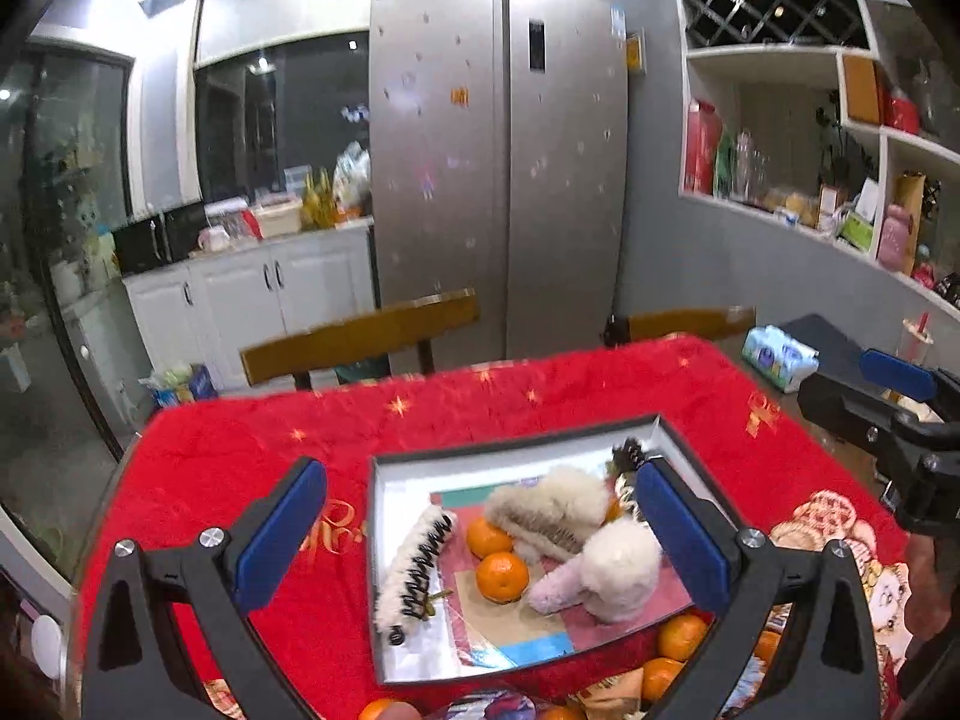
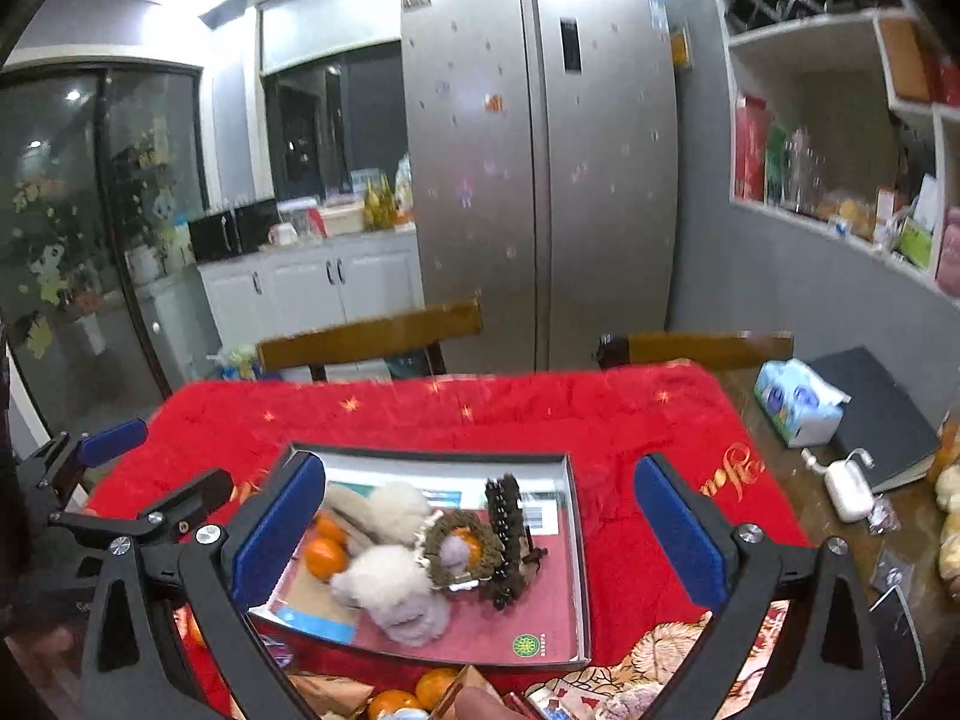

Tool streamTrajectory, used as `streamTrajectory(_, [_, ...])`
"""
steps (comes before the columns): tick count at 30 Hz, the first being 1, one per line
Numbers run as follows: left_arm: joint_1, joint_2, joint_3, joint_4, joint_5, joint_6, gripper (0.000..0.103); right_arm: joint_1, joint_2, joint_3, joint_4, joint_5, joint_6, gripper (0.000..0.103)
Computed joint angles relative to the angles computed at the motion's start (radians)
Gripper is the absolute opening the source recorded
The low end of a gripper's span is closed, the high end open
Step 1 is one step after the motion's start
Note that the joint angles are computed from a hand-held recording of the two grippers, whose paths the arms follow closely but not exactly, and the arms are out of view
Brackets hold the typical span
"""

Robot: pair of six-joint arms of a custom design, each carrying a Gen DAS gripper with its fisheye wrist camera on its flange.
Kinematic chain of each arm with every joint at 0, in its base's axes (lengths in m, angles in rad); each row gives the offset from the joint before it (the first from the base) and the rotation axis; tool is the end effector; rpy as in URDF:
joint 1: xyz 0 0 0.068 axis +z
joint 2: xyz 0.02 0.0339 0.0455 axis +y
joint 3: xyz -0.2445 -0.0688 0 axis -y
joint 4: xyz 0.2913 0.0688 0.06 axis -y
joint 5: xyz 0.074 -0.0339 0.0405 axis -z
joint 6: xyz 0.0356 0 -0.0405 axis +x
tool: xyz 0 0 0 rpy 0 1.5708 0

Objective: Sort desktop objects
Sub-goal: 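Withdraw both open grippers up and away from the tray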

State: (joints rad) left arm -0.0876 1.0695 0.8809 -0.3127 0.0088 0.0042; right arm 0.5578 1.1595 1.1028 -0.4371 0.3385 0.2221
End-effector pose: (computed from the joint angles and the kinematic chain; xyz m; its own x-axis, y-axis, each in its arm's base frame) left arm 0.2948 -0.0262 0.2796 -0.4783 0.0462 -0.8770 0.0972 0.9953 -0.0005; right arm 0.2703 0.1547 0.3300 -0.4476 -0.0343 -0.8936 -0.1565 0.9869 0.0404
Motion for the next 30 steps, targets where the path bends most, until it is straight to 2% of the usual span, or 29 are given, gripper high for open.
streamTrajectory(8, [-0.060,-0.328,-0.057,-0.152,-0.086,0.005,0.103,0.158,-0.184,-0.041,-0.084,0.160,-0.003,0.103])
streamTrajectory(11, [-0.102,-0.427,-0.073,-0.209,-0.152,0.003,0.103,0.240,-0.241,-0.055,-0.121,0.242,0.015,0.103])
streamTrajectory(20, [-0.235,-0.714,-0.121,-0.429,-0.299,-0.046,0.103,0.459,-0.377,-0.119,-0.245,0.449,0.169,0.103])
streamTrajectory(23, [-0.326,-0.804,-0.149,-0.513,-0.390,-0.093,0.103,0.534,-0.420,-0.169,-0.283,0.501,0.229,0.103])
streamTrajectory(26, [-0.514,-0.909,-0.194,-0.616,-0.569,-0.180,0.103,0.620,-0.458,-0.230,-0.313,0.571,0.293,0.103])
streamTrajectory(29, [-0.724,-1.000,-0.250,-0.753,-0.736,-0.341,0.103,0.711,-0.486,-0.299,-0.356,0.634,0.383,0.103])
streamTrajectory(30, [-0.825,-1.025,-0.271,-0.830,-0.818,-0.443,0.103,0.744,-0.488,-0.322,-0.386,0.654,0.434,0.103])
